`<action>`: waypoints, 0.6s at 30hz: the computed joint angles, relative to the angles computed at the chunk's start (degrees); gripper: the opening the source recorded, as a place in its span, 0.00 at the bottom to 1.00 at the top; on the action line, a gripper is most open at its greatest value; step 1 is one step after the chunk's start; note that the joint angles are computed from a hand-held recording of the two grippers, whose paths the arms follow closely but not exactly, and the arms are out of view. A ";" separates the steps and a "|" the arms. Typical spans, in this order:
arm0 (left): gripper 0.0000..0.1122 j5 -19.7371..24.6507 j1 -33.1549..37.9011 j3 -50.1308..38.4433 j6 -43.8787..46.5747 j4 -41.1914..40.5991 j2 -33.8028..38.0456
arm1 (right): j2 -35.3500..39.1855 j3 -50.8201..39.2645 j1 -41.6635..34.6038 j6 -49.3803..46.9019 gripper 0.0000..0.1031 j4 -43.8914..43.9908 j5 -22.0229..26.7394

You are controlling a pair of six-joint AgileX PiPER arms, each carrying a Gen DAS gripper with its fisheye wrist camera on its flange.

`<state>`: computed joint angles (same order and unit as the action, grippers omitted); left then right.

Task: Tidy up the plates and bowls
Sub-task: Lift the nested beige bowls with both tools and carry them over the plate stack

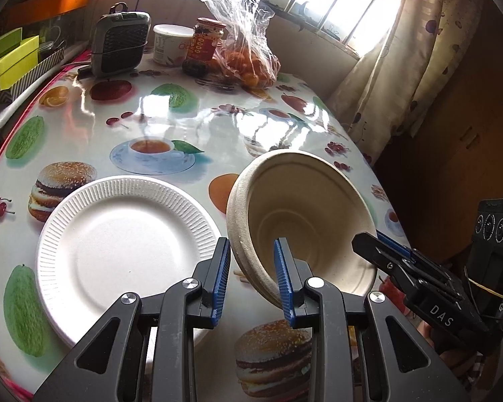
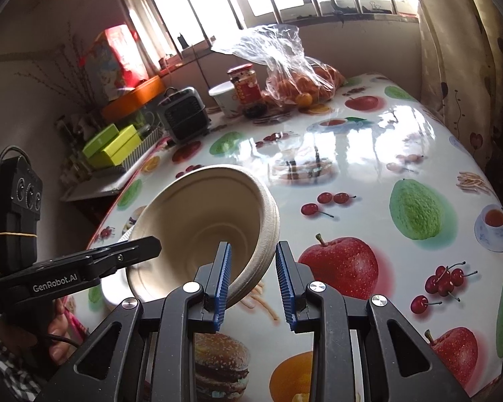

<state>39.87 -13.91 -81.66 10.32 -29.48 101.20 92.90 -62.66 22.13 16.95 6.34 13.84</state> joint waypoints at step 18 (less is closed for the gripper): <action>0.25 -0.94 4.38 3.41 -0.89 1.88 -3.48 | 5.15 -7.76 3.57 -4.17 0.26 2.63 2.48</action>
